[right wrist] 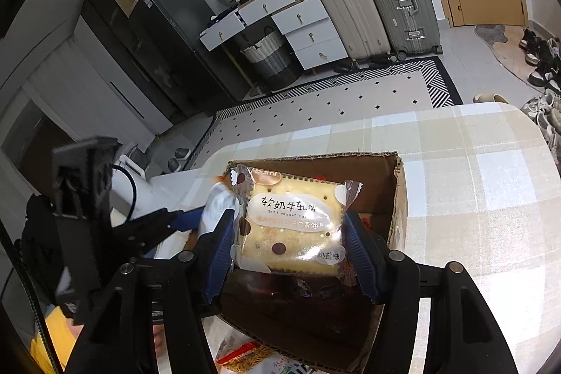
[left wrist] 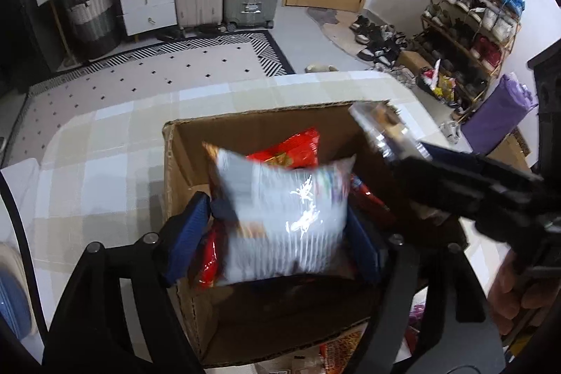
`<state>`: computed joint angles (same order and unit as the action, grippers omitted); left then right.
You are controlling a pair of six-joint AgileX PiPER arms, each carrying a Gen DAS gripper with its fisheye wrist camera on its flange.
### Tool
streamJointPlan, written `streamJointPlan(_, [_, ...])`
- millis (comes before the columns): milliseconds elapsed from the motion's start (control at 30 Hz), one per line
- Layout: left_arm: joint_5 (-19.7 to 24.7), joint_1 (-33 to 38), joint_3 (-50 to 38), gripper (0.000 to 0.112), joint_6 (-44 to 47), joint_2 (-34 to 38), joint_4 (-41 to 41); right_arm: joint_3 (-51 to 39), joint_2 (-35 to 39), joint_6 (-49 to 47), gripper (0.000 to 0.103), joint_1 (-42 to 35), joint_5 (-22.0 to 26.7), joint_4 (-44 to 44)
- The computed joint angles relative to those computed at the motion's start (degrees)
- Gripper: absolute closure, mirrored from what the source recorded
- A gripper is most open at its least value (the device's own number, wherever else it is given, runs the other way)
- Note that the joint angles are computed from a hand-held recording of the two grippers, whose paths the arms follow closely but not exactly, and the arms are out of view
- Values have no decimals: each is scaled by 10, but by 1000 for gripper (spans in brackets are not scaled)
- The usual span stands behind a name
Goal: Organize snacks
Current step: 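Open both tools to drop the packs into the box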
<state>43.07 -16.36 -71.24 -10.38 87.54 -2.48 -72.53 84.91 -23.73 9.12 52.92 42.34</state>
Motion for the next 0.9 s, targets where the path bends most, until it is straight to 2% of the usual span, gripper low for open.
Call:
streamJointPlan(200, [19,-2,-9,32,3,-2,2,2,-6,31,41,29,-27,-59])
streamJointPlan(367, [18,4,4,32,5,-18,-5,4,-8,27,40,26,-30,-53])
streamJointPlan(433, [22,5,7,32,7,-25,-11,3,-6,30,36,24,-29,-53])
streamJointPlan(500, [15,6,17,32,16,-40,-18,-1,-3,51,31,30,-35,-78])
streamJointPlan(567, [14,-7,25,32,-6,-56,5,-1,-3,48,31,26,-30,-72])
streamJointPlan(900, [50,-26,44,32,-33,-126,18,-2,-41,86,31,48,-28,-109])
